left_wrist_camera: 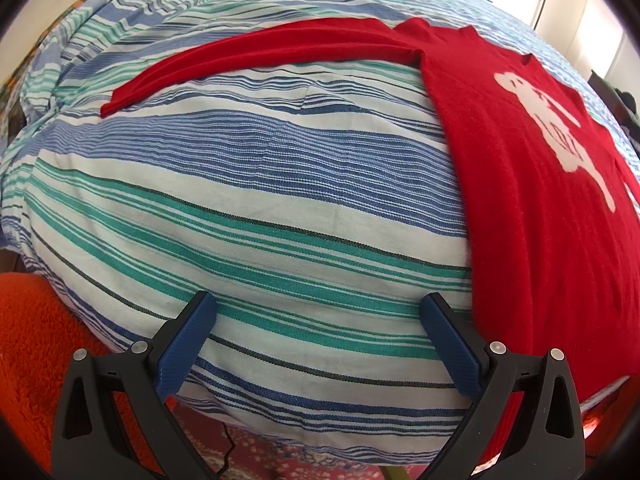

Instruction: Fold small clothes

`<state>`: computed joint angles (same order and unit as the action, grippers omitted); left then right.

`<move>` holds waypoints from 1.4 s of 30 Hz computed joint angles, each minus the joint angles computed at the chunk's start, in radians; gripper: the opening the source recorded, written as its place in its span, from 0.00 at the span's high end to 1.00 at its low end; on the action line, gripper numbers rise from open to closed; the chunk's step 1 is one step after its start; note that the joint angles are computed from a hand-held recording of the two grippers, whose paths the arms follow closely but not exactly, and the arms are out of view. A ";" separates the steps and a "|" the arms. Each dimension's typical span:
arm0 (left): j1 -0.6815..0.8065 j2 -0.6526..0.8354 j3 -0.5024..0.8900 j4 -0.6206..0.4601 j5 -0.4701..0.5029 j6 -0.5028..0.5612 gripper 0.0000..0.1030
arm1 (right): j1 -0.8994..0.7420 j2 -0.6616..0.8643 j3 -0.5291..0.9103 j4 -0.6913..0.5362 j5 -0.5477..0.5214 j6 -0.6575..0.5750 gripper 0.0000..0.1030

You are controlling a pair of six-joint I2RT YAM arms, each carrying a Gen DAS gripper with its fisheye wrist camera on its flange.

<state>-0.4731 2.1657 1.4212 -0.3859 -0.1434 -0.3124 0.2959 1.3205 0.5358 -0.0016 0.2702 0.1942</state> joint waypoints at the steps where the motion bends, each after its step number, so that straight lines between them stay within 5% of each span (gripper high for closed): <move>1: 0.001 0.000 0.001 0.000 0.001 0.000 0.01 | 0.000 0.000 0.000 0.000 -0.001 0.000 0.38; 13: 0.003 -0.001 -0.001 0.000 0.004 0.002 0.01 | -0.045 0.122 0.059 -0.060 -0.116 0.012 0.38; 17: 0.008 -0.006 -0.011 0.005 0.008 0.003 0.01 | -0.028 0.054 0.023 -0.009 -0.089 0.001 0.33; 23: 0.001 -0.024 -0.005 -0.016 -0.009 -0.010 0.01 | -0.066 0.230 0.117 -0.127 -0.177 0.023 0.29; 27: -0.004 -0.123 -0.102 0.084 -0.052 -0.008 0.02 | -0.075 0.065 0.020 -0.028 -0.130 0.036 0.28; 29: -0.007 -0.147 -0.116 0.103 -0.067 0.000 0.02 | -0.105 0.079 0.025 -0.044 -0.164 0.051 0.19; 32: -0.002 -0.168 -0.111 0.085 -0.093 0.016 0.02 | -0.218 0.165 0.070 -0.117 -0.326 0.086 0.32; 37: 0.033 -0.233 -0.138 0.111 -0.144 0.032 0.02 | -0.673 -0.058 -0.024 0.001 -0.668 0.163 0.33; 42: 0.088 -0.202 -0.109 0.075 -0.152 -0.039 0.02 | -1.171 0.247 0.184 0.099 -0.865 0.283 0.33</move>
<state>-0.3851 1.9634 1.3121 -0.3105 -0.2954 -0.3513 -0.8753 1.5676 0.7201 0.0972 -0.5944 0.4771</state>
